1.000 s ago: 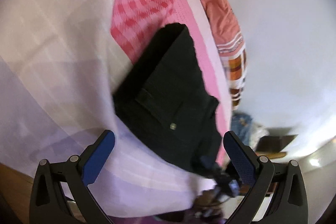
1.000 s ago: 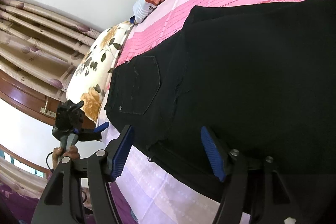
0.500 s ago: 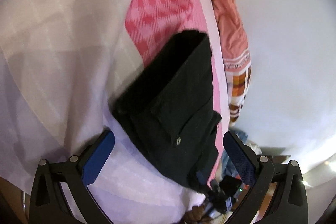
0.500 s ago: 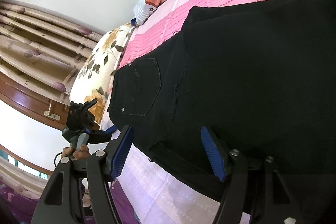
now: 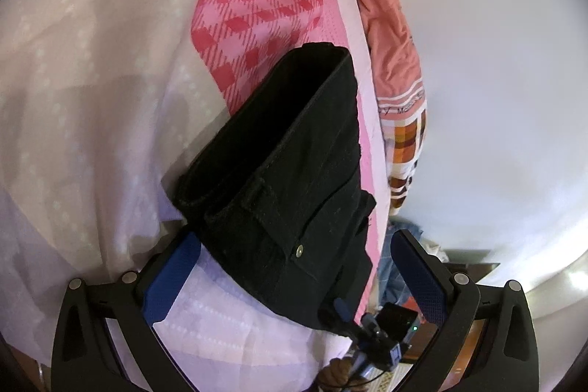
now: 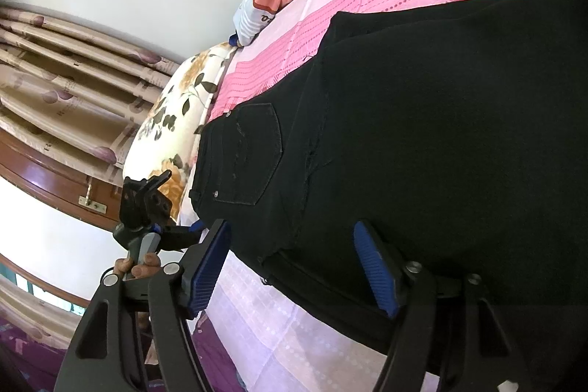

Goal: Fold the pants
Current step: 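Hold the jeans edge with the left gripper while the right gripper rests on the jeans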

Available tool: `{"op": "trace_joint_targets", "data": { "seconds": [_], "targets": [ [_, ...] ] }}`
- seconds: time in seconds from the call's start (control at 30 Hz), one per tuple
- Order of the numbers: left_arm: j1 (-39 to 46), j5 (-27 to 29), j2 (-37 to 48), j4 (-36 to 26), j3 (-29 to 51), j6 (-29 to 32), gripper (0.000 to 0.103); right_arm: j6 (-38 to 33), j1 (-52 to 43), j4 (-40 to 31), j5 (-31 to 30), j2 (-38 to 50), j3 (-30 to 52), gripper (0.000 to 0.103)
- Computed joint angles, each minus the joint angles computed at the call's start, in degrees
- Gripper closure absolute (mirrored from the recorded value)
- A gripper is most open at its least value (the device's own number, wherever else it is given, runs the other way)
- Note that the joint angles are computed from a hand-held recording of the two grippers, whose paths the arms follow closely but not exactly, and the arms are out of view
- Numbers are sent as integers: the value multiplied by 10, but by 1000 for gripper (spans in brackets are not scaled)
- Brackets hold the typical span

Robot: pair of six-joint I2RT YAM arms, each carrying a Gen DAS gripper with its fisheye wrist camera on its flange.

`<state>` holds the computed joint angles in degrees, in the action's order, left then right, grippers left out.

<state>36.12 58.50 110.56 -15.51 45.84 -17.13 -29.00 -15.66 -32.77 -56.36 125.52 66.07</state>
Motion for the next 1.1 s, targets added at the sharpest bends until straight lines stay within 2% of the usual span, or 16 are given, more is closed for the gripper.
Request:
{"op": "trace_joint_targets", "data": {
  "seconds": [0.17,0.27,0.37,0.47,0.57,0.63,0.67,0.77,0.93,1.03,1.1],
  "targets": [
    [-17,-16,8,12,21,-44,1,7,4,10,0,-3,-7,34],
    [-6,2,1,93,-19,-99,1,10,3,15,-2,-3,-9,34],
    [-17,-22,-29,127,-52,-98,2,18,5,30,-6,-5,-16,33],
    [-29,-68,-57,127,-69,-82,16,17,5,31,-7,-3,-16,33],
    [-19,-73,-57,121,-72,-70,31,17,5,34,-7,-3,-18,33],
    [-11,-79,-59,111,-73,-48,58,18,5,35,-7,-3,-18,33],
    [-9,-80,-60,108,-74,-40,62,17,5,35,-7,-3,-17,33],
    [-2,-67,-70,111,-83,-22,64,19,5,36,-7,-2,-17,33],
    [-13,-84,-118,106,-96,16,65,22,6,42,-9,0,-19,33],
    [3,-57,-82,99,-81,18,65,22,6,42,-10,2,-17,33],
    [7,-58,-62,88,-70,22,65,24,6,42,-12,3,-15,33]
  ]
}}
